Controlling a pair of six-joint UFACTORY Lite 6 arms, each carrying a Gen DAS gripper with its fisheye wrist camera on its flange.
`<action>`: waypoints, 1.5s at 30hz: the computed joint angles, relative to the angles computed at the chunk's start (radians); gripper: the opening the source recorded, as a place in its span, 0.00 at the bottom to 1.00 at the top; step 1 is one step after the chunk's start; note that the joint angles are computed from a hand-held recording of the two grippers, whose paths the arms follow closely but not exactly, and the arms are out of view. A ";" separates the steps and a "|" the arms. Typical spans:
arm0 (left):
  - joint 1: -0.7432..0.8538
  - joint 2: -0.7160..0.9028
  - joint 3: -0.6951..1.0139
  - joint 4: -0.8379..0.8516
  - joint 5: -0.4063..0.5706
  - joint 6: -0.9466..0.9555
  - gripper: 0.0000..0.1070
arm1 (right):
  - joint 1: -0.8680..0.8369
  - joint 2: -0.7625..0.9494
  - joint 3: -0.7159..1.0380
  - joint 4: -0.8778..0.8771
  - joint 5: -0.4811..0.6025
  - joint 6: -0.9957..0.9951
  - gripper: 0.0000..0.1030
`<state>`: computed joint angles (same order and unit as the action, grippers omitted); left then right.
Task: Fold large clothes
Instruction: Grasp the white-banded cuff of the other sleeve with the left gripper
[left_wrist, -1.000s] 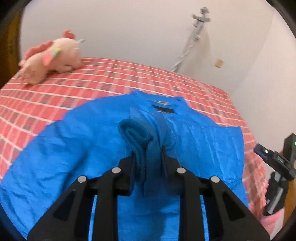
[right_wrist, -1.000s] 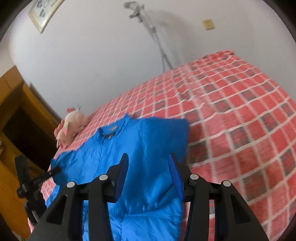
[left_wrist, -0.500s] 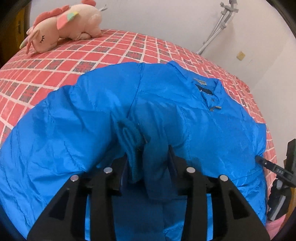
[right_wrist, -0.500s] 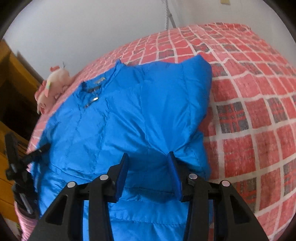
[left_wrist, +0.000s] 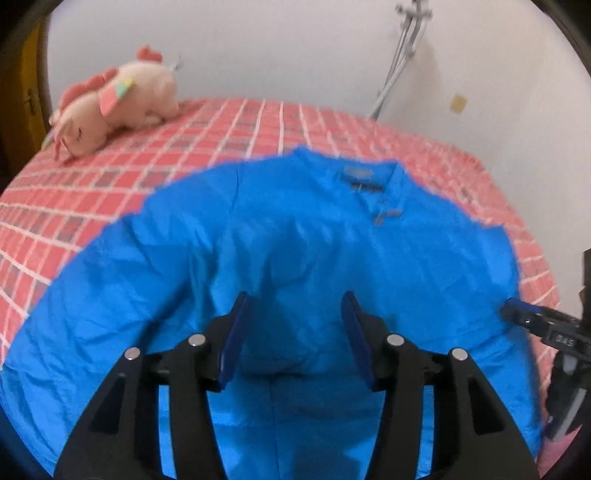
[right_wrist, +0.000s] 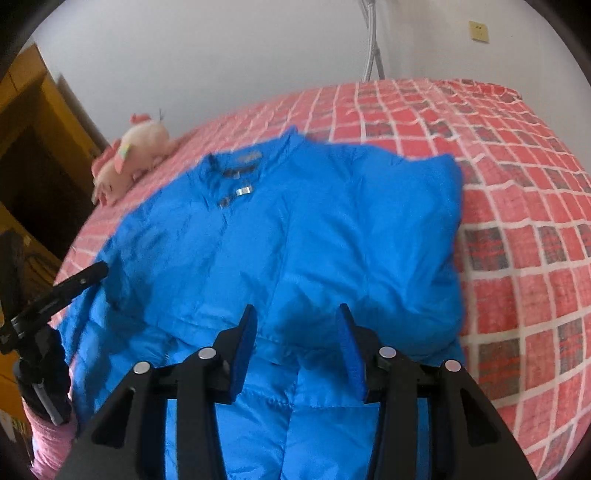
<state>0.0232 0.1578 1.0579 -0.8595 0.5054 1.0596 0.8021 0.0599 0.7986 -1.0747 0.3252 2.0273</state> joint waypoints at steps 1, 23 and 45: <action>-0.011 0.033 0.011 0.022 -0.018 -0.017 0.46 | -0.009 0.026 0.006 0.014 -0.007 -0.012 0.42; 0.497 -0.286 -0.114 0.058 0.196 0.203 0.77 | 0.162 -0.170 -0.055 0.132 0.093 -0.063 0.61; 1.226 0.718 1.021 0.359 0.461 -0.079 0.85 | 0.179 -0.126 -0.044 0.113 0.094 -0.027 0.63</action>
